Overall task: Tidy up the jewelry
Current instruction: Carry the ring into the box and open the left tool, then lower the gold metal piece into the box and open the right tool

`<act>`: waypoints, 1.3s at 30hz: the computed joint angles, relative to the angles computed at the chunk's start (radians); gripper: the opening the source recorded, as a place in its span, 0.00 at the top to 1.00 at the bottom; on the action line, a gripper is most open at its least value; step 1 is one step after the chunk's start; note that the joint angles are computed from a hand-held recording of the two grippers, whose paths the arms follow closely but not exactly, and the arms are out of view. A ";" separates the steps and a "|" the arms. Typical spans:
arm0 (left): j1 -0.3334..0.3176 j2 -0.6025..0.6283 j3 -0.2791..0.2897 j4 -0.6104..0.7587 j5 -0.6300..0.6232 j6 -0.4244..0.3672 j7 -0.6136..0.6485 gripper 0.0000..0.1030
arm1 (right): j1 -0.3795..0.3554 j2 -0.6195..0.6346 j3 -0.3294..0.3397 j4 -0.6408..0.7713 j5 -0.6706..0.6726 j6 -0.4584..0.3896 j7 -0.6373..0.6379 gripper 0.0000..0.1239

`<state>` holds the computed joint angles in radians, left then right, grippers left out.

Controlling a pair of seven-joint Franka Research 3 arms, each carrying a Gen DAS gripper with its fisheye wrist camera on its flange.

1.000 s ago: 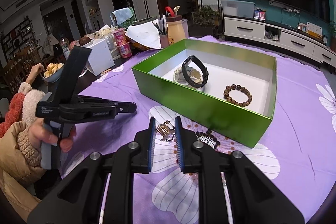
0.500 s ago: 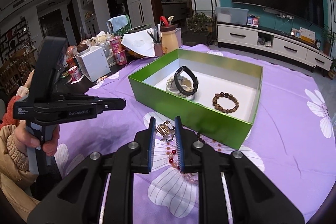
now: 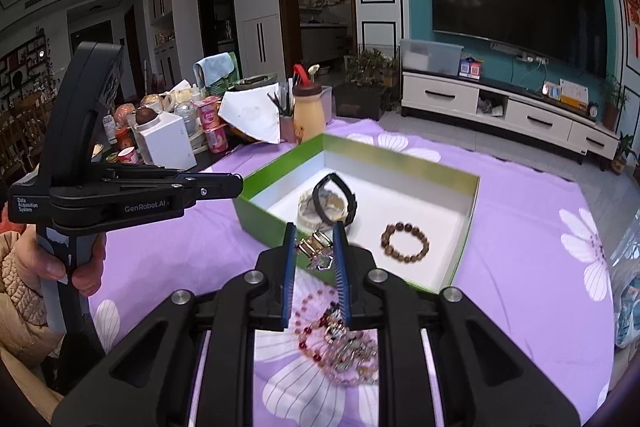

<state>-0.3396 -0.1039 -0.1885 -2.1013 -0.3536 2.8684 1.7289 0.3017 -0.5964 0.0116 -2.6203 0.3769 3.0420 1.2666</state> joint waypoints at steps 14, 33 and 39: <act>0.054 0.124 -0.045 0.169 0.100 -0.035 -0.043 0.95 | 0.004 0.125 -0.042 0.109 0.017 0.032 -0.032 0.86; 0.106 0.381 -0.084 0.450 0.294 -0.194 -0.228 0.95 | -0.049 0.355 -0.062 0.292 0.128 -0.062 -0.048 0.86; 0.106 0.412 -0.079 0.475 0.352 -0.206 -0.276 0.95 | -0.102 0.402 -0.028 0.319 0.096 -0.098 0.002 0.86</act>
<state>-0.2339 0.3078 -0.2677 -1.6263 -0.0017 2.6621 1.4525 0.1998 -0.1942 -0.0165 -2.3014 0.4732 2.9442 1.2686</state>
